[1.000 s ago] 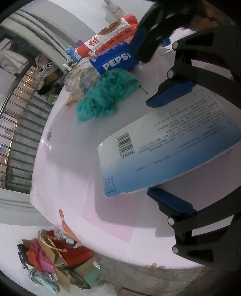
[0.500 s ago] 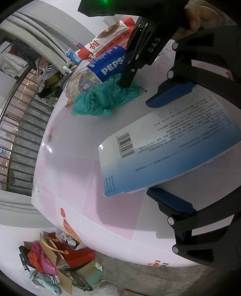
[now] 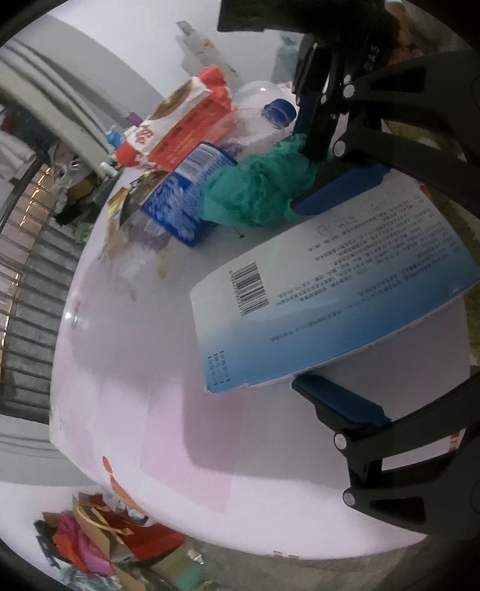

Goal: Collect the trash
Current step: 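Close the left tool on the tissue box while the right tool grasps the green bag, then carry the tissue box and green bag to the blue wastebasket and release both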

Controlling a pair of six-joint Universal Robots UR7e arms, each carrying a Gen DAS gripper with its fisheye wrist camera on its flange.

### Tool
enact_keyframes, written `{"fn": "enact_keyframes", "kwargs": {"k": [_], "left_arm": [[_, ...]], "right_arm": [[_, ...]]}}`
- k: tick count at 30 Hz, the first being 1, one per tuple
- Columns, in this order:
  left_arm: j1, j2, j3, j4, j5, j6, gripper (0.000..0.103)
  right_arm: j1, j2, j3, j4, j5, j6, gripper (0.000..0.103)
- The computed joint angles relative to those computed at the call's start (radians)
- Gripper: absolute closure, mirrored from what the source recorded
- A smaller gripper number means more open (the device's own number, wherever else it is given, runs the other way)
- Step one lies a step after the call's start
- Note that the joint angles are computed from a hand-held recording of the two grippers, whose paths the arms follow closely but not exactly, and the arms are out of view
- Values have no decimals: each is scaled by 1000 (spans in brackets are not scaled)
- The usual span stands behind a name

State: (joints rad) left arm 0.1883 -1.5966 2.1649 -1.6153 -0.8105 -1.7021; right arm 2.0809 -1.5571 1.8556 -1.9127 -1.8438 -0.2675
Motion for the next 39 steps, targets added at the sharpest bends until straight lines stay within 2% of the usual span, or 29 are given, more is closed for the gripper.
{"fn": "enact_keyframes", "kwargs": {"k": [4, 6, 9, 12, 14, 16, 27, 31, 35, 39], "left_arm": [[2, 24, -19, 29, -6, -22, 19], [4, 28, -25, 42, -7, -34, 19], [3, 30, -29, 59, -10, -59, 19], [2, 33, -31, 66, -6, -85, 19], [-1, 32, -29, 73, -3, -98, 21], [-9, 27, -27, 83, -7, -115, 23], [-76, 10, -47, 101, -10, -182, 25], [-108, 21, -73, 115, 19, -212, 26], [-124, 54, -107, 99, 58, -186, 27], [-109, 124, -158, 23, 109, -70, 28]], "right_arm": [[-3, -6, 14, -31, 20, -37, 55], [-3, 1, 12, -42, 28, -56, 53], [-7, 18, 12, -53, 34, -67, 53], [-24, 31, 8, -44, 78, -66, 54], [-36, 34, 6, -31, 107, -59, 68], [-39, 34, 4, -24, 116, -58, 73], [-43, -32, 0, -19, 175, -109, 76], [-54, -60, -5, -22, 205, -111, 76], [-72, -93, -13, -27, 242, -100, 76], [-105, -128, -32, -37, 282, -87, 76]]}}
